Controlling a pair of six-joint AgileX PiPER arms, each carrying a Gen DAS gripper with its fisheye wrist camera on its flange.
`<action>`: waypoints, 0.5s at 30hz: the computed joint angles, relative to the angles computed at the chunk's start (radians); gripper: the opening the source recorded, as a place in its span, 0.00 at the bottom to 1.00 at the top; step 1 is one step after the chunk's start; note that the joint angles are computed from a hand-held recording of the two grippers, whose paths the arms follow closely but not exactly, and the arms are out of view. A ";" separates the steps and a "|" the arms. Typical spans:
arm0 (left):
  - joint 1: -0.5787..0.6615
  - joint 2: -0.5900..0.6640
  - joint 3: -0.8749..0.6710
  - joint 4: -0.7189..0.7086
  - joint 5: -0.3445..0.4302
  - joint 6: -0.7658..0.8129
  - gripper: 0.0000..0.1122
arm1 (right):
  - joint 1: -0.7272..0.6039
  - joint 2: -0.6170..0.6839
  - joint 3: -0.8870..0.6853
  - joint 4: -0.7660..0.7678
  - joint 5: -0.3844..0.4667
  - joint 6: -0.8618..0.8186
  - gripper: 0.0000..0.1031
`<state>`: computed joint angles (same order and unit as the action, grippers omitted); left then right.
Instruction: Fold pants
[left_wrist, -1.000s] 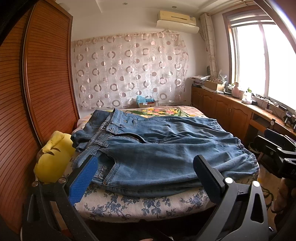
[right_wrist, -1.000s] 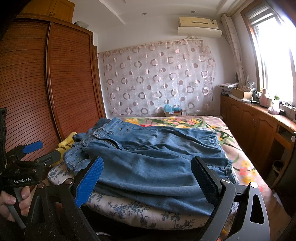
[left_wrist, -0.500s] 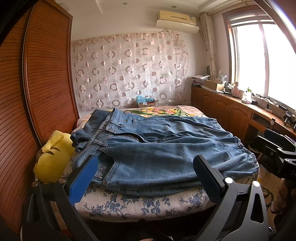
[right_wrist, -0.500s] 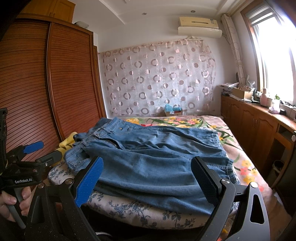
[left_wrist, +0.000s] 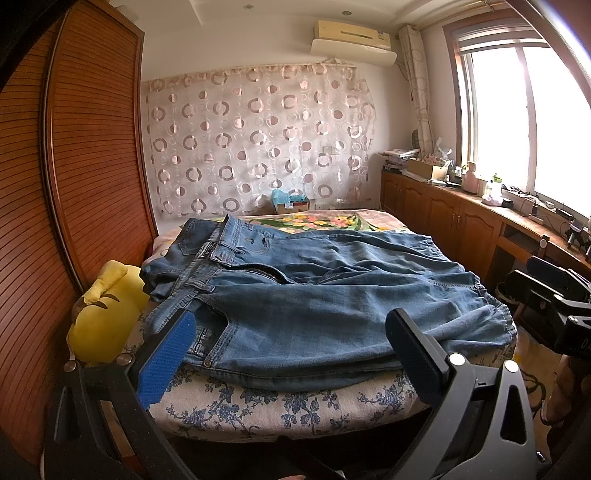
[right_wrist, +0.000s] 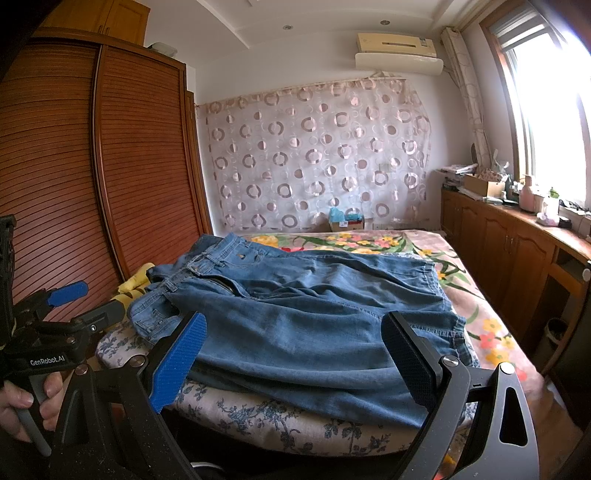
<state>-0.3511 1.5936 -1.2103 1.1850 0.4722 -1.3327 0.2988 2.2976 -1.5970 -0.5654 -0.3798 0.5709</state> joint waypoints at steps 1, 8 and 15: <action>0.000 0.000 0.000 0.000 0.002 0.001 0.92 | 0.000 0.000 0.000 0.000 0.000 0.000 0.93; 0.000 0.000 0.000 0.002 0.001 -0.002 0.92 | 0.001 -0.002 0.003 0.005 -0.002 -0.005 0.93; 0.000 0.000 0.000 0.000 0.001 0.000 0.92 | 0.001 -0.004 0.006 0.009 -0.003 -0.009 0.93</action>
<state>-0.3511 1.5941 -1.2106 1.1852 0.4732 -1.3327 0.3002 2.2939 -1.5911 -0.5560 -0.3827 0.5614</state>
